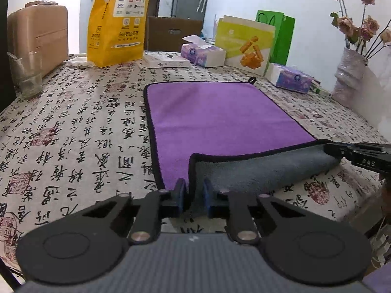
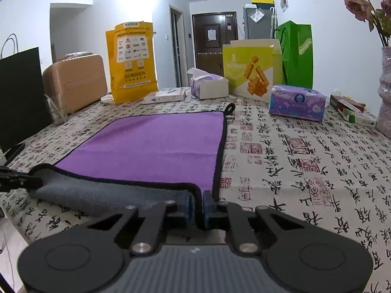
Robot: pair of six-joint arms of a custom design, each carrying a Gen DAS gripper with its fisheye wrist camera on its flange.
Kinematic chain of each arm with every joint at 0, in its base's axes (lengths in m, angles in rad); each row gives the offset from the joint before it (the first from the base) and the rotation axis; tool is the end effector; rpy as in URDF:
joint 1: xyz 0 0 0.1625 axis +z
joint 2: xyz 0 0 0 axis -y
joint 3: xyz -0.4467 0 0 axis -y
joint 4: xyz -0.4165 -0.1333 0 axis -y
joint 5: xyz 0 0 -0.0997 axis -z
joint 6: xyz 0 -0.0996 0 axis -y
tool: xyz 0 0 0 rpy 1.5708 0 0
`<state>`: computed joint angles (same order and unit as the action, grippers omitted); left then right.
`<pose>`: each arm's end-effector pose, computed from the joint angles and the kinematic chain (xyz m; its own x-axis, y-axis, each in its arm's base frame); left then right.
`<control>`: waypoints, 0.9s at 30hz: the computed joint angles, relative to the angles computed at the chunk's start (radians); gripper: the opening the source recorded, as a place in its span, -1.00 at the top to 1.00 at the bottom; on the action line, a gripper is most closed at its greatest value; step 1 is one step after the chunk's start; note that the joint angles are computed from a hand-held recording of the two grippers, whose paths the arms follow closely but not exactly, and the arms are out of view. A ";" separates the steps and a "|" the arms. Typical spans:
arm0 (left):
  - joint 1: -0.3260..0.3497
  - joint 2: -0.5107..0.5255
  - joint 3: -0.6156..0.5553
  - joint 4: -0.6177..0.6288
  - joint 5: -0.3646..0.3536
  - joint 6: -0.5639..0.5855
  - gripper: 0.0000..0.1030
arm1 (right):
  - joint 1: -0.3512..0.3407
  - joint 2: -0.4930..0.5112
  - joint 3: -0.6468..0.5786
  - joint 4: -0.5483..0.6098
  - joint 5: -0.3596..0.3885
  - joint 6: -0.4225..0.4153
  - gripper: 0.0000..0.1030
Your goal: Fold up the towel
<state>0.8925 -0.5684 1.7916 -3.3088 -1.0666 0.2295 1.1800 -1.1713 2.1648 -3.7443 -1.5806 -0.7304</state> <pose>-0.2654 -0.6184 -0.0155 -0.6850 0.5088 -0.5215 0.7209 0.5771 -0.3838 -0.0800 -0.5415 0.2793 -0.7829 0.0550 0.6196 -0.5064 0.5221 -0.6863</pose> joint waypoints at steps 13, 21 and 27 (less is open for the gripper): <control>-0.007 0.028 0.010 -0.095 0.021 0.056 0.90 | 0.012 0.002 -0.008 0.023 -0.017 -0.035 0.91; -0.011 0.051 -0.034 -0.150 0.036 0.113 0.91 | 0.027 0.011 -0.029 -0.005 -0.018 -0.067 0.92; -0.004 0.074 -0.099 -0.134 0.040 0.152 0.91 | 0.042 0.029 -0.078 -0.003 -0.022 -0.098 0.92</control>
